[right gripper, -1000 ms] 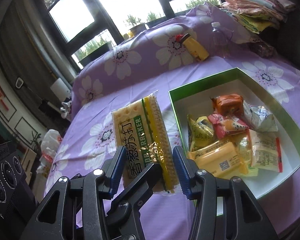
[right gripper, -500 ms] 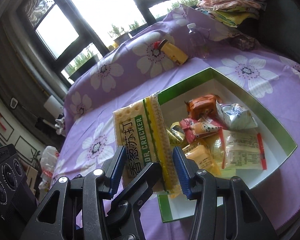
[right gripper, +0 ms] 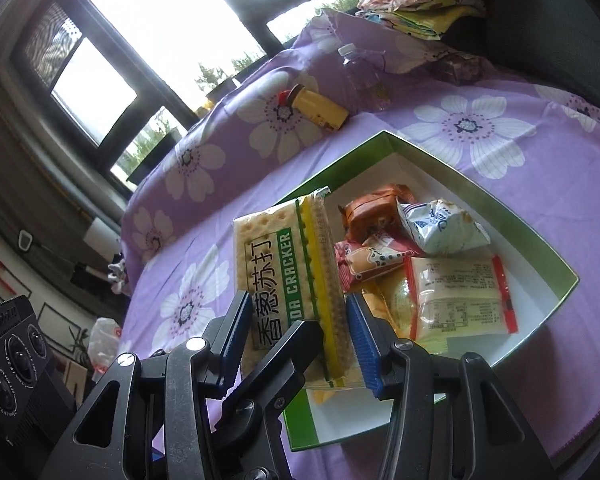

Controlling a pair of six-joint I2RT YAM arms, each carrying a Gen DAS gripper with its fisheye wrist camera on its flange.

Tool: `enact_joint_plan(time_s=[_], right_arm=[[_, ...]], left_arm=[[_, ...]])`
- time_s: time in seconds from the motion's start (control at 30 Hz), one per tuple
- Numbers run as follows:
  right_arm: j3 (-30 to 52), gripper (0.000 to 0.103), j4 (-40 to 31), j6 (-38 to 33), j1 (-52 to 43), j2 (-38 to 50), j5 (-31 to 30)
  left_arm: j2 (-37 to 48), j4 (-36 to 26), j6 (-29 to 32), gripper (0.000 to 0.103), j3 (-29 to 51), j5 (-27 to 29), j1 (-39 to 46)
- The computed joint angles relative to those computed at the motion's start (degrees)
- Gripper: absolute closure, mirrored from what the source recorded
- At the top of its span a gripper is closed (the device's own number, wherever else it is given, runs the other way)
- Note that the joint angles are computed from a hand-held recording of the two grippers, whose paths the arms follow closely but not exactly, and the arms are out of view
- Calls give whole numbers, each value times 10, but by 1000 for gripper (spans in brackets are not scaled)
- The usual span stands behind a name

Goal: Organize snacks
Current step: 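Lift the cracker packet and carry it down into the green box, then lay the cracker packet among the snacks and open the right gripper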

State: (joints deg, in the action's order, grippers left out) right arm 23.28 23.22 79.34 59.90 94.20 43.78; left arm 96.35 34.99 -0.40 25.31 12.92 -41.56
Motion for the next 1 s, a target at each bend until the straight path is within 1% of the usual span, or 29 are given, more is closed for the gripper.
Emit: enact_joint_plan(time_s=[0.77,1.0], right_arm=[[2,51,-21,41,-23,12,-24],[1,51,-7,36,-38,22,-43]], left_arm=[[55,-31,12,61,50,38,8],[70,-37,5,61,60,36,6]])
